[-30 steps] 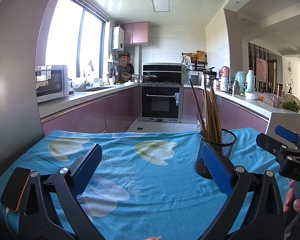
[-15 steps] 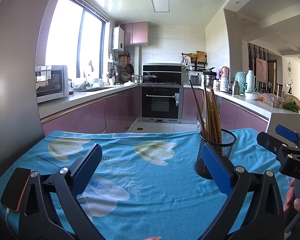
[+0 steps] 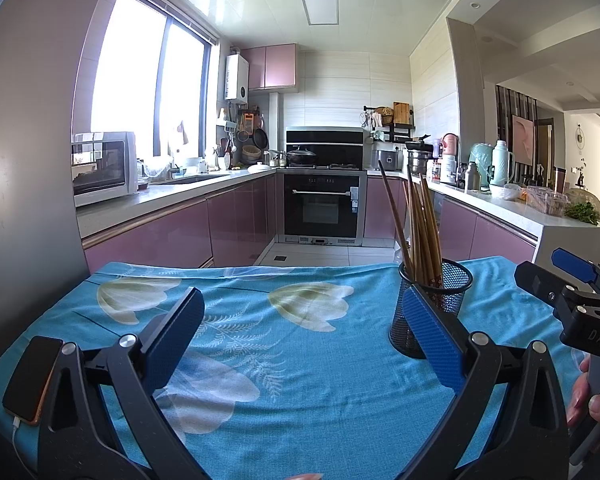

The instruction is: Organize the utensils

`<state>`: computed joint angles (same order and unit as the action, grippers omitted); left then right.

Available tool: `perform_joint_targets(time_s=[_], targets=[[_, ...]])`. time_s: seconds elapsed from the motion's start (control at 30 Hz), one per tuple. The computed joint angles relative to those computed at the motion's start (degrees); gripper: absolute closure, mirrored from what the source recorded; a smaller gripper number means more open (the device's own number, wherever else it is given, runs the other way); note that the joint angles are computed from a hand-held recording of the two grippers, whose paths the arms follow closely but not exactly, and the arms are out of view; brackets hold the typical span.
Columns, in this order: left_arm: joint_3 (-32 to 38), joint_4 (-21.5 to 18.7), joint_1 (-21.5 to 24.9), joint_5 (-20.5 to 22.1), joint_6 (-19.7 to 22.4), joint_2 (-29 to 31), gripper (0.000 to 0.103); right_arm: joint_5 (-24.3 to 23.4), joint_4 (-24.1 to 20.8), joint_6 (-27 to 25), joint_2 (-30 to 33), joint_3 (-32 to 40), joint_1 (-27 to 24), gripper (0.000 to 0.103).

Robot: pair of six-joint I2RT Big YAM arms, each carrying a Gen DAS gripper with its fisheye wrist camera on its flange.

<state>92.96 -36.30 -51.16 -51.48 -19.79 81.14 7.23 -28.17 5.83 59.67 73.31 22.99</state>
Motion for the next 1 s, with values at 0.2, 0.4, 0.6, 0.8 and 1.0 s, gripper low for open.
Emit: perform_joint_targets(time_s=[0.2, 0.4, 0.6, 0.8, 1.0], targets=[[0.0, 0.0, 0.0, 0.0, 0.0, 0.0, 0.005, 0.0, -0.2, 0.0, 0.2, 0.3, 0.0, 0.007], [0.0, 0.0, 0.0, -0.1, 0.1, 0.0, 0.005, 0.1, -0.4, 0.1, 0.2, 0.5, 0.0, 0.007], [0.0, 0.0, 0.0, 0.0, 0.0, 0.0, 0.005, 0.2, -0.6, 0.1, 0.3, 0.6, 0.0, 0.007], [0.0, 0.0, 0.0, -0.1, 0.0, 0.0, 0.005, 0.3, -0.7, 0.2, 0.3, 0.6, 0.1, 0.007], [-0.1, 0.0, 0.0, -0.2, 0.0, 0.0, 0.005, 0.5, -0.7, 0.3, 0.3, 0.4, 0.2, 0.007]])
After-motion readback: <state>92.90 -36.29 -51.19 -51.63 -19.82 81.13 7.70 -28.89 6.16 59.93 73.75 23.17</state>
